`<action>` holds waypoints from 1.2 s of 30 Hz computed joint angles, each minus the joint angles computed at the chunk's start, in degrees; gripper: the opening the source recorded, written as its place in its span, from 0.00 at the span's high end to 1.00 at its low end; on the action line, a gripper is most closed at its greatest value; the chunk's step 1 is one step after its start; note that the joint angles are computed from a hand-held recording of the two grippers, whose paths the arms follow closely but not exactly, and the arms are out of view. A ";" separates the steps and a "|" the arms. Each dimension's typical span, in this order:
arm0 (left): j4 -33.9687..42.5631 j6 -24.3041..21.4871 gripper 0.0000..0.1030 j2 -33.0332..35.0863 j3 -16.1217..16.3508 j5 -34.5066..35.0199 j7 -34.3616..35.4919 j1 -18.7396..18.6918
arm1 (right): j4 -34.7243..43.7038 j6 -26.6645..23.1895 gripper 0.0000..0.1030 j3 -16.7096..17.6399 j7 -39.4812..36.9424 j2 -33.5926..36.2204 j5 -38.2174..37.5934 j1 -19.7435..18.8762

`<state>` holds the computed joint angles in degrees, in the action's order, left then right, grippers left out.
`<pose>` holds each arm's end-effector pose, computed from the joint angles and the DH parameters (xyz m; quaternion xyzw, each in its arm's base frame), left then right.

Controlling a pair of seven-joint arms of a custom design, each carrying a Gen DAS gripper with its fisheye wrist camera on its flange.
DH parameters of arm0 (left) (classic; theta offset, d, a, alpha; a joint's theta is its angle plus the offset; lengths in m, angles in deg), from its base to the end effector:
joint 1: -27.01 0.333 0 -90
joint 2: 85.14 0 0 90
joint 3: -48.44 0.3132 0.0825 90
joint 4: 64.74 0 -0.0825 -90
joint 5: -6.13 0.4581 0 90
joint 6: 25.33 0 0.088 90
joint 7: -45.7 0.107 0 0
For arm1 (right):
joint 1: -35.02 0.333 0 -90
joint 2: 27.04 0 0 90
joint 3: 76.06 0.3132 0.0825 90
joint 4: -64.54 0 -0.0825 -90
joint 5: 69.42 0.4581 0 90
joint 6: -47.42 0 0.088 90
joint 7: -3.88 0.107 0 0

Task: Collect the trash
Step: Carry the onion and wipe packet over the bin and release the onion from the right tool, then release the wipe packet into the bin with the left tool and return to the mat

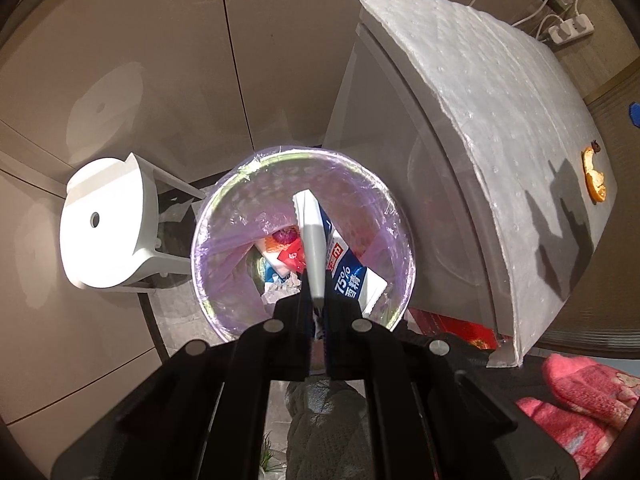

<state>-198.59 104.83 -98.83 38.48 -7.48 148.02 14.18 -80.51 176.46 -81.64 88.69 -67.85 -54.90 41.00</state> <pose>0.5041 -0.2186 0.4063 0.5180 -0.8476 0.1152 0.0034 0.4475 0.0080 0.5309 -0.6803 0.6873 -0.0544 0.2485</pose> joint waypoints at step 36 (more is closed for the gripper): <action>18.30 3.32 0.22 9.20 -9.64 -0.90 3.18 -14.33 | -6.05 -1.41 0.29 -9.07 1.29 -7.87 -12.95 -25.40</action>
